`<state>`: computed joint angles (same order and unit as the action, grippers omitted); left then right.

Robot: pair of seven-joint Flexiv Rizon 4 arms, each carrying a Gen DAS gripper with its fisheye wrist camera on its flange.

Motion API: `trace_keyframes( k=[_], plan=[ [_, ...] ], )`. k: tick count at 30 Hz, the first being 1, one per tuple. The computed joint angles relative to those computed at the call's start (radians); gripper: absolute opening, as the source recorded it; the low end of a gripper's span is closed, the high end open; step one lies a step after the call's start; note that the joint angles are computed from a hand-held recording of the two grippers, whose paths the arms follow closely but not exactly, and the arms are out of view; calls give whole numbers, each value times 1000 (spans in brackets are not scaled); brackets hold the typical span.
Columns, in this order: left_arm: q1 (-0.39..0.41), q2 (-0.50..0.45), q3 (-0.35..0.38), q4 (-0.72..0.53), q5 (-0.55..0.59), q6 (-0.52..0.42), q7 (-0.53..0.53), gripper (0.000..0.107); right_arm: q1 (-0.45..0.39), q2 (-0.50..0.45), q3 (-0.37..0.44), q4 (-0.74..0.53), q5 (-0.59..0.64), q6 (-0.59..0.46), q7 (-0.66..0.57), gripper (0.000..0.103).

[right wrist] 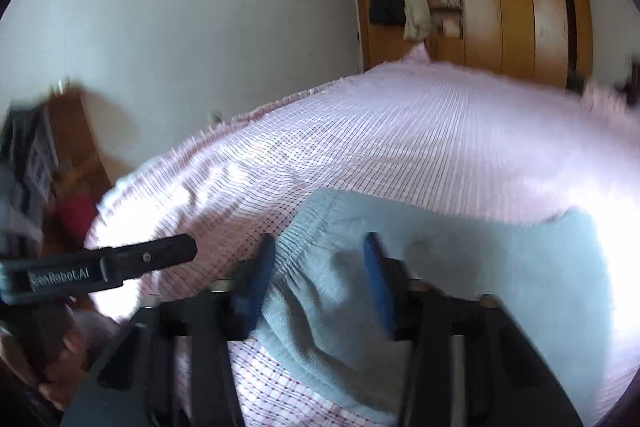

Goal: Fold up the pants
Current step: 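Open the right gripper and release the folded end onto the pants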

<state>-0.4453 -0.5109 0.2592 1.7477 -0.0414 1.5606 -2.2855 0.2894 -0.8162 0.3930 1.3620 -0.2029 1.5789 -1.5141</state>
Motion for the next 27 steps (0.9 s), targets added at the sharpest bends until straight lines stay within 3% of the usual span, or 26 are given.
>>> trace_keyframes(
  k=[1, 5, 7, 10, 13, 16, 20, 22, 24, 27],
  plan=[
    [-10, -1, 12, -3, 0, -11, -9, 64, -23, -19, 42, -32, 35, -49, -32, 0],
    [24, 2, -21, 4, 0, -14, -4, 64, -21, -75, 68, -97, 42, -192, -39, 0],
    [29, 2, -25, 5, 1, -13, 0, 64, -7, -83, 65, -87, 50, -192, -85, 0],
    [39, -4, -38, -7, -1, -35, 16, 64, 67, -64, -43, -49, 38, -146, -91, 0],
    [10, -12, -6, -39, 27, -66, 10, 64, 13, -74, 38, -73, 84, -162, -127, 0],
    [-18, -24, 16, -100, 75, -104, 11, 64, -8, -45, 35, -53, 137, -133, -116, 0],
    [8, -70, -49, -215, 101, -95, 58, 64, -80, 2, 57, -4, 179, -94, -118, 0],
    [20, -113, -82, -295, 95, -124, 108, 64, -159, 5, 121, 8, 202, -74, -152, 0],
    [21, -173, -103, -406, 88, -200, 155, 64, -219, -4, 172, 1, 215, -90, -182, 0],
    [20, -270, -116, -557, 84, -329, 204, 64, -358, -53, 318, -40, 285, -168, -260, 0]
  ],
)
